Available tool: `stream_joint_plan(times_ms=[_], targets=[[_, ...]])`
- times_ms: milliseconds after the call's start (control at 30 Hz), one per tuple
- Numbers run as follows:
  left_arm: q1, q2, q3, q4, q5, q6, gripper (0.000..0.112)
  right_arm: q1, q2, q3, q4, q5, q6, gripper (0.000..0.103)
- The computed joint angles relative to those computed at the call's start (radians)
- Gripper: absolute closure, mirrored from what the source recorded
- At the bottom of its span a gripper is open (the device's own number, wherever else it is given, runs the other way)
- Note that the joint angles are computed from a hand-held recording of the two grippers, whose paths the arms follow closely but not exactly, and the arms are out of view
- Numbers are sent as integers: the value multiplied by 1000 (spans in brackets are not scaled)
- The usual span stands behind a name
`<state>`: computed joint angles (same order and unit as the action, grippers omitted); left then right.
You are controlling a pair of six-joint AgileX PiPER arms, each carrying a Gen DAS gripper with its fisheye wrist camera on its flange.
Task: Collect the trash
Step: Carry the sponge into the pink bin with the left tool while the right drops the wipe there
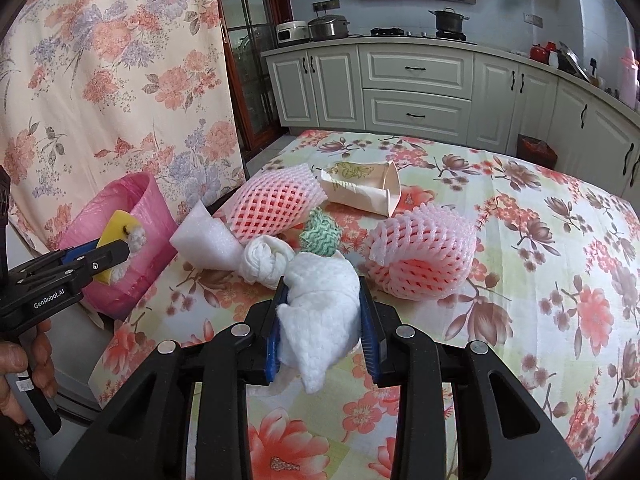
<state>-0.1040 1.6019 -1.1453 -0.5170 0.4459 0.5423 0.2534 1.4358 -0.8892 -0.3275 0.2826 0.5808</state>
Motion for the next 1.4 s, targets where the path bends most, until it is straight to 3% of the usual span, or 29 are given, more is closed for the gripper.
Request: stream_joint_plan(times_ms=[633,900,1400], targets=[[247,-25,-65,-151,53,174,70,142,126,-266,-111,82,90,71],[373,12,-143,-170,95,211,70,214,256,-480,-58,146,10,71],[476,148,-307,-179,163,233,70,314,572,-957,121,306,-212,71]])
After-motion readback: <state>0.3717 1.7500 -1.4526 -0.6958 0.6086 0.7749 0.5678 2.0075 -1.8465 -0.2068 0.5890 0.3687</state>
